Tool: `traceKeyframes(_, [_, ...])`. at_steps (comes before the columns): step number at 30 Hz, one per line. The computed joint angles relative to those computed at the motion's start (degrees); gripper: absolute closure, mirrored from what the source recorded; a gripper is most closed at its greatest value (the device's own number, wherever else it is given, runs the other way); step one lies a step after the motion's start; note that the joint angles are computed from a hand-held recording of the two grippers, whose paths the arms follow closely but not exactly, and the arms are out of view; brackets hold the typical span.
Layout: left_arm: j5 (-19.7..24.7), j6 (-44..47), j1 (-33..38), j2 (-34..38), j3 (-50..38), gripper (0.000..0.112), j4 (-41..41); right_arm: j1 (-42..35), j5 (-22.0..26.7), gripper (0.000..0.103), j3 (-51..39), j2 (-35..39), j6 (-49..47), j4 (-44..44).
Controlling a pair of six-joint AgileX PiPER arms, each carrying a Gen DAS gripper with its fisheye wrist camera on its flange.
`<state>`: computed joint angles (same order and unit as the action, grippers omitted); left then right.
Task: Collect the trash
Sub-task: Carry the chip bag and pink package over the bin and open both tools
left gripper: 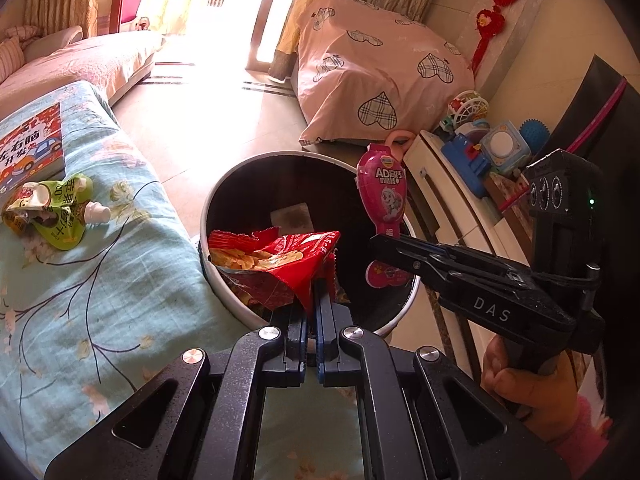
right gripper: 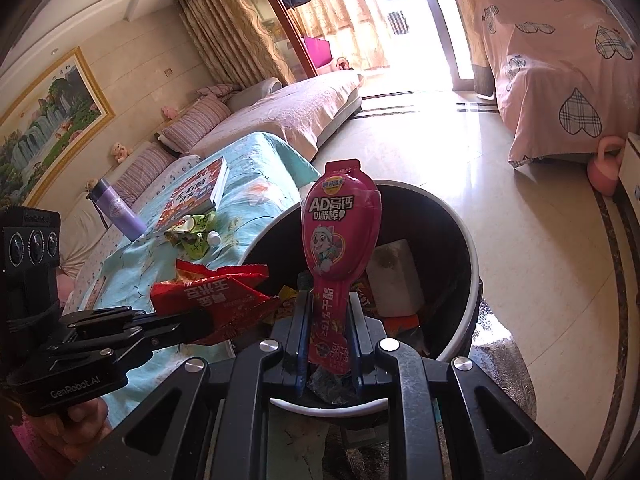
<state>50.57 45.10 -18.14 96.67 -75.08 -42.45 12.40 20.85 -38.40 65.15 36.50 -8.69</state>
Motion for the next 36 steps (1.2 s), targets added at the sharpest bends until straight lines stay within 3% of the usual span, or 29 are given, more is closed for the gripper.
traceKeyframes(36, [-3.2,-4.8,-4.2,0.0,-0.8,0.110,5.5,-2.4,3.1,0.086,-2.5,1.5,-6.6,3.4])
